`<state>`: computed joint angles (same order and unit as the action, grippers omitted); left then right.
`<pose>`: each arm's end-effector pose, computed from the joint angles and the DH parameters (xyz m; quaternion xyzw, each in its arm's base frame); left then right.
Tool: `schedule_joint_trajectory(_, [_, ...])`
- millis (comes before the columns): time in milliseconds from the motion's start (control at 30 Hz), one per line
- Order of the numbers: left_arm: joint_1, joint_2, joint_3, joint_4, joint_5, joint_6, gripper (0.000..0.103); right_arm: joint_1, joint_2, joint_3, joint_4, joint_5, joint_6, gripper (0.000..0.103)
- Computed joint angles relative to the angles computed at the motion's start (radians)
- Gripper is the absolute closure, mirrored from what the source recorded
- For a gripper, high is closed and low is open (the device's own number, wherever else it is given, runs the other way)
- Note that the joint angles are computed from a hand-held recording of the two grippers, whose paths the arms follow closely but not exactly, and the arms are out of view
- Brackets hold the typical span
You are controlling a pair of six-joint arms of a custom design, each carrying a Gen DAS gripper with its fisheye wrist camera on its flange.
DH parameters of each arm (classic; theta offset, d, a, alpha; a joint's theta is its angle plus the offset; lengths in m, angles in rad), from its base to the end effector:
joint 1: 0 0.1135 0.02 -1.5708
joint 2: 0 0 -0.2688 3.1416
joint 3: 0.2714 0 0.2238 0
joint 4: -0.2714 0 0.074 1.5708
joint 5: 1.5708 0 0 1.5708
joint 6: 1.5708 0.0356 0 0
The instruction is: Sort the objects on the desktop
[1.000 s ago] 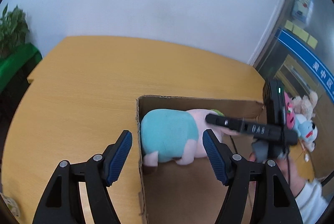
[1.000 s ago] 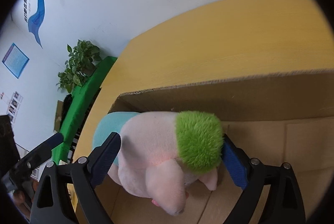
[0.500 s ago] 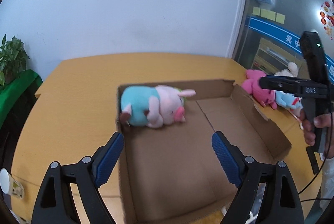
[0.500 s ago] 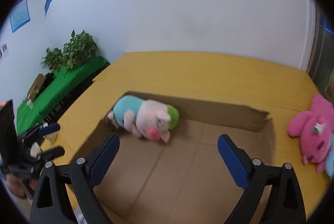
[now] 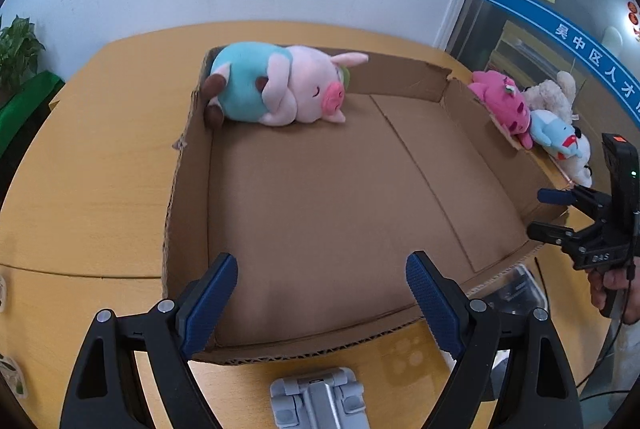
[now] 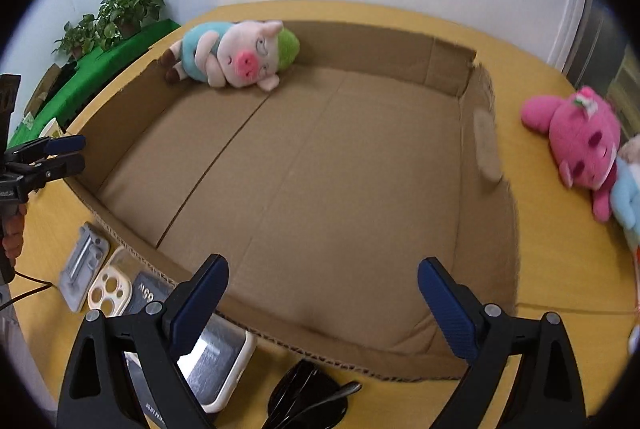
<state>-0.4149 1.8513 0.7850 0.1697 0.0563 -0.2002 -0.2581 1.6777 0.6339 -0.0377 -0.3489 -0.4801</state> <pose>0.2916 -0.1306 0.1265 0.1103 0.9369 -0.1254 0.3071 0.2540 -0.0545 0.1297 -0.1476 0.9450 0.0710 0.2832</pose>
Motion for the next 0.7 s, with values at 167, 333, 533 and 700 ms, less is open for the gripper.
schedule_joint_trajectory(167, [-0.009, 0.028, 0.002, 0.007, -0.025, 0.009, 0.017, -0.078, 0.04, 0.006, -0.028, -0.094, 0.025, 0.007])
schedule_joint_trajectory(333, [-0.02, 0.028, -0.003, 0.004, -0.053, 0.03, 0.017, -0.098, 0.036, -0.028, -0.008, -0.131, 0.01, 0.007])
schedule_joint_trajectory(533, [-0.019, 0.026, -0.002, -0.008, -0.061, 0.048, 0.017, -0.099, 0.028, -0.03, -0.012, -0.141, 0.017, 0.007])
schedule_joint_trajectory(700, [-0.018, 0.018, -0.004, -0.022, -0.063, 0.064, 0.017, -0.102, 0.039, -0.025, -0.003, -0.15, 0.01, 0.007])
